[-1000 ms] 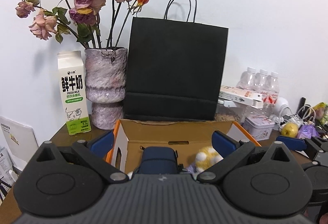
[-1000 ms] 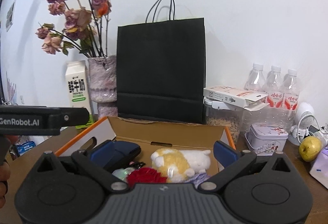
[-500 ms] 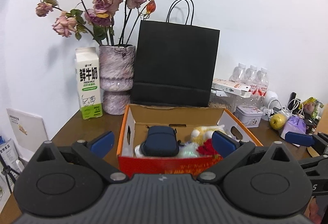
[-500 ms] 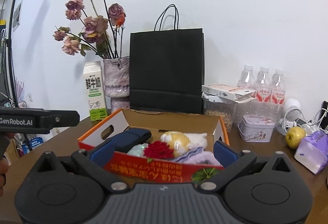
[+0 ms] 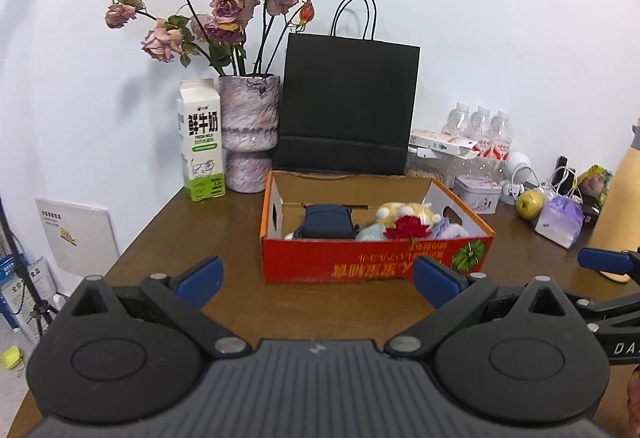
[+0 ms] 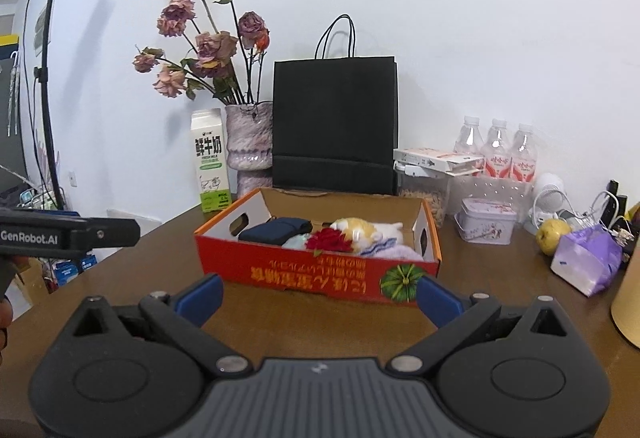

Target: Organize objects

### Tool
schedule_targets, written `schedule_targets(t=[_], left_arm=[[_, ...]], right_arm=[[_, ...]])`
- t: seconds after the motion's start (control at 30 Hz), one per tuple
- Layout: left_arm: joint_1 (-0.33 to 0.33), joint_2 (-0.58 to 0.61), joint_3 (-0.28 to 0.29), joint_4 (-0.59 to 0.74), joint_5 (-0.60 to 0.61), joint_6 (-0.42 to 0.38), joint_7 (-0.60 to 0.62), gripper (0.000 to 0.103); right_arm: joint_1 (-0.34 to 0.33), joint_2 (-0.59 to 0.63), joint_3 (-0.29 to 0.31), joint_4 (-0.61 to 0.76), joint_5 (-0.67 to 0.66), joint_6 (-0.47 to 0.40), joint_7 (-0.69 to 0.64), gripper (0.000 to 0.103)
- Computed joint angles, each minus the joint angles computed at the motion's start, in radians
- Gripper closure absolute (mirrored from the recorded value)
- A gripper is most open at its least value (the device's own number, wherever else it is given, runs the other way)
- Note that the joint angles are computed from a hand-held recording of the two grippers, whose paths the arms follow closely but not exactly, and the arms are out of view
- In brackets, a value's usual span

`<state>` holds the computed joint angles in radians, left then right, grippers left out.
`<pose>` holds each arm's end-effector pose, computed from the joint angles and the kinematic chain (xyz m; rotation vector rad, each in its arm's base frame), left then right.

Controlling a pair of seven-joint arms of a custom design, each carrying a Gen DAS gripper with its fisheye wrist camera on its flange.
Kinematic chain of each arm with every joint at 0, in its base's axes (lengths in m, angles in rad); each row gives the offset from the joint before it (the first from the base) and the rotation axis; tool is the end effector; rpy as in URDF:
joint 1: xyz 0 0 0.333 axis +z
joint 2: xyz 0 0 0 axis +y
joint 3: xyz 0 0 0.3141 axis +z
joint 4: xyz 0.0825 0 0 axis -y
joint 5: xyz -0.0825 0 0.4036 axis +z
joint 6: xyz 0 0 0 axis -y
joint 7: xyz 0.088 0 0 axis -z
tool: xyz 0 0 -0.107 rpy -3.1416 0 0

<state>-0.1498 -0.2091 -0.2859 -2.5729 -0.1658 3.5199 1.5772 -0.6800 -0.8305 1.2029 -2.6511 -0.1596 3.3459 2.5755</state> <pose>0.4514 -0.1931 0.4609 -1.3389 1.7789 -1.1978 0.3848 0.2731 0.4288 -1.4768 1.4743 -0.9665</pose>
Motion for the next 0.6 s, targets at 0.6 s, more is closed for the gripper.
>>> schedule_targets(t=[0.6], left_arm=[[-0.048,-0.199,0.072,-0.232,0.144,-0.016,-0.143,0.000]], right_arm=[[0.286,-0.107,-0.121,-0.136,-0.060,-0.127,0.150,0.000]])
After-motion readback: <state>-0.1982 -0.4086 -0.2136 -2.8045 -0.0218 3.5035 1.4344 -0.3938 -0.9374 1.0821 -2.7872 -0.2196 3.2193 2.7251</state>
